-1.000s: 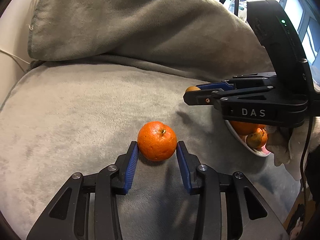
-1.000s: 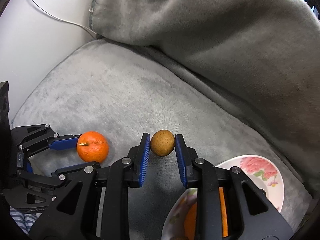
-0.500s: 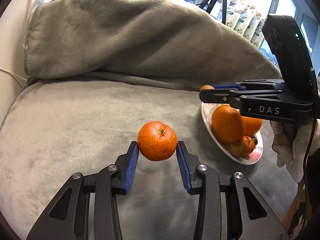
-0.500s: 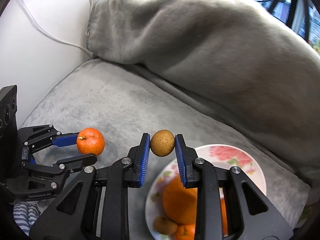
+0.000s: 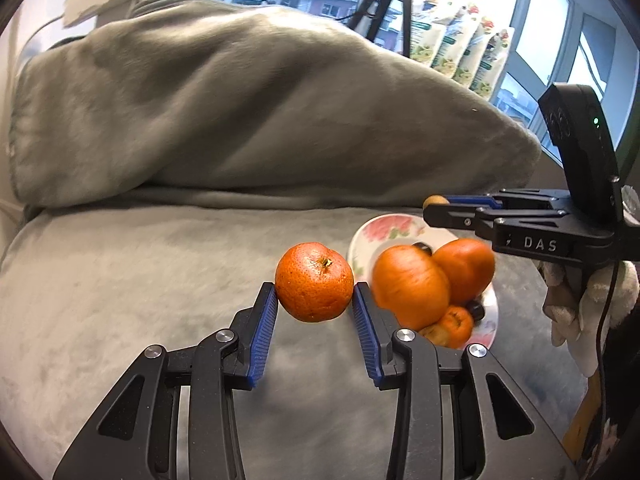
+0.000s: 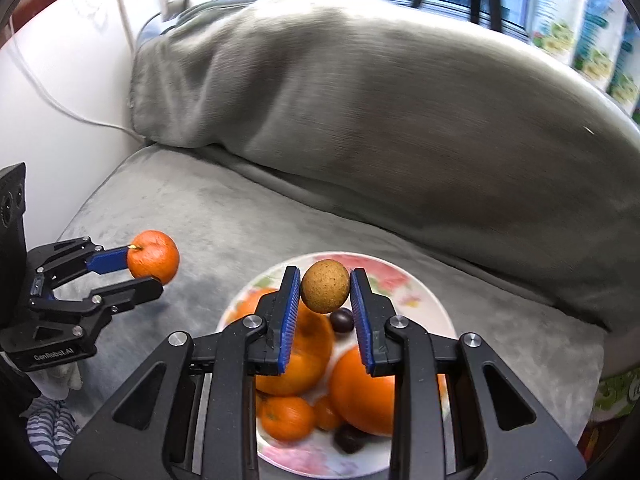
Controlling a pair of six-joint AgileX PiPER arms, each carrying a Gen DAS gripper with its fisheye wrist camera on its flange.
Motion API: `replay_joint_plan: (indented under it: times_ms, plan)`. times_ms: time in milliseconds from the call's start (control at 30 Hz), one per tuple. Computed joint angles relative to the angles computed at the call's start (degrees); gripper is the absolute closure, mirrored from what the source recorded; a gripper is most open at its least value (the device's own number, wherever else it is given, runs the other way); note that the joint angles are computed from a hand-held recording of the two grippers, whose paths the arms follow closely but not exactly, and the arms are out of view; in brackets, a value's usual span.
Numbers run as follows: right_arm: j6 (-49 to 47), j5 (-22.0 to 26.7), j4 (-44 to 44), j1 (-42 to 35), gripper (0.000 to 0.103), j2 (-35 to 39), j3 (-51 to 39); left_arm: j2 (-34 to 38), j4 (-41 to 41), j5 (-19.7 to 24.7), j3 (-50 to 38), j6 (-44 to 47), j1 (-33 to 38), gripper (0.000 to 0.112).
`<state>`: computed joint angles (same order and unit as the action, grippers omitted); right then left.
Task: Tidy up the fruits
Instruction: 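Carry the tangerine and kiwi fruit in both tools over the plate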
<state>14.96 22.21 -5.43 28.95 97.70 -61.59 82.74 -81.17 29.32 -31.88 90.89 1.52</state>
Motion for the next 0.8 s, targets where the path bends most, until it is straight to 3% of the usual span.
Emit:
replay_joint_plan:
  times_ms: [400, 700, 800]
  plan:
    - [-4.27, -3.3, 4.91, -5.49, 0.076, -5.86, 7.49, 3.73, -2.87, -6.36, -5.65, -3.5, -12.52, 0.075]
    - [-6.87, -6.06, 8.59, -4.96, 0.076, -11.11, 13.75, 8.17, 1.83, -6.53, -12.04, -10.02, -15.76, 0.075]
    - [-3.98, -6.9, 6.29, -3.36, 0.076, -13.36, 16.41, 9.6, 4.03, -6.55, -14.11, -12.61, -16.95, 0.075]
